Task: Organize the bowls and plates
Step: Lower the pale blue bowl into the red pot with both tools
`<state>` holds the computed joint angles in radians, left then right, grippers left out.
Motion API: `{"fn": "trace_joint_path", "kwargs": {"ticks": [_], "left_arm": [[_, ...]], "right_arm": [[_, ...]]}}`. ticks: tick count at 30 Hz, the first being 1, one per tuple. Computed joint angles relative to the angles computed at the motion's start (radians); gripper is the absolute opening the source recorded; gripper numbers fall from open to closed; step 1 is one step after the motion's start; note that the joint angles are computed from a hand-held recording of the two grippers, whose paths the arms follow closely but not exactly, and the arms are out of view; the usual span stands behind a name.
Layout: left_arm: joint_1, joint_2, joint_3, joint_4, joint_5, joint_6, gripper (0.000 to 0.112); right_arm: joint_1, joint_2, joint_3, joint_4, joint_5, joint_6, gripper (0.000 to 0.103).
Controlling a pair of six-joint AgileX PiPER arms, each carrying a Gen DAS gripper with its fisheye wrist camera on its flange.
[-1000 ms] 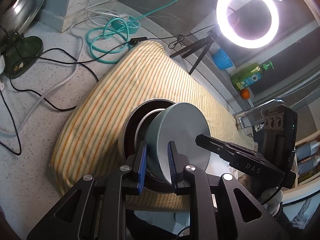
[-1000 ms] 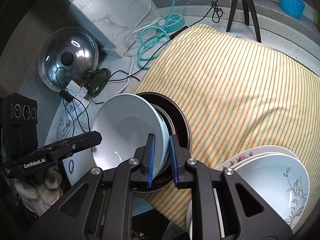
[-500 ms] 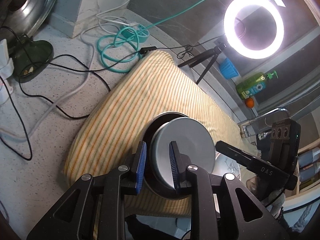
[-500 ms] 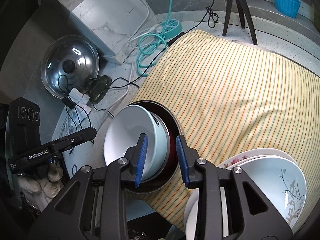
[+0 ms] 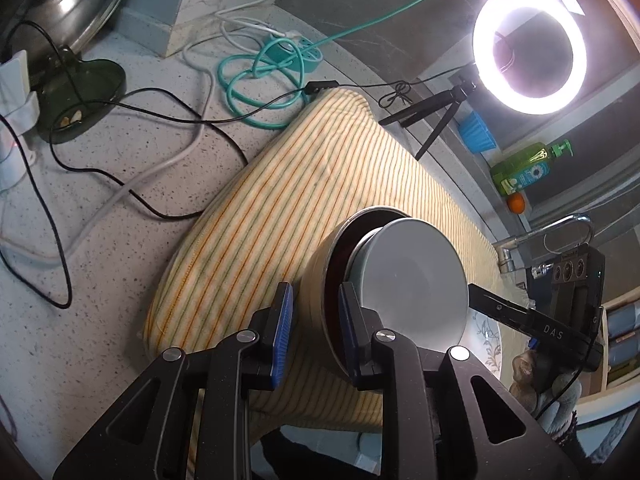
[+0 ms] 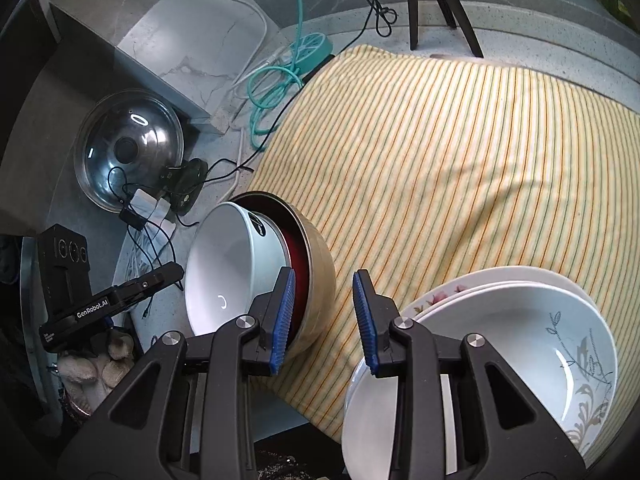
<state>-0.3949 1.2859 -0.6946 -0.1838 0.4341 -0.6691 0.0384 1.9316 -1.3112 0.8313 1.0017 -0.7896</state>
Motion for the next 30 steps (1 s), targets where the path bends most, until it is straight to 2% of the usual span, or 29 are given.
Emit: {"fn": "trace_joint_path", "kwargs": {"ticks": [9,12,18,22,30], "left_arm": [[0.008,0.029,-0.002,0.005,-0.002,0.015,0.021],[0.017,0.04,-0.001,-0.035,-0.006,0.062,0.021],[0.042,0.07,0.006,-0.166,-0.026,0.198,0.021],[0.052,0.083,0.007,-0.231,-0.032,0.269,0.017],[0.027,0.092,-0.023,-0.15,-0.018,0.203,0.009]], "right_arm": [[0.028,0.023,-0.002,-0.019,-0.019,0.006,0.031],[0.032,0.036,-0.007,-0.021,-0.018,0.01,0.03],[0.049,0.054,-0.014,-0.022,-0.017,0.014,0.021],[0.052,0.067,-0.023,-0.016,-0.007,0.015,0.016],[0.06,0.058,-0.017,-0.021,-0.018,0.021,0.015]]}}
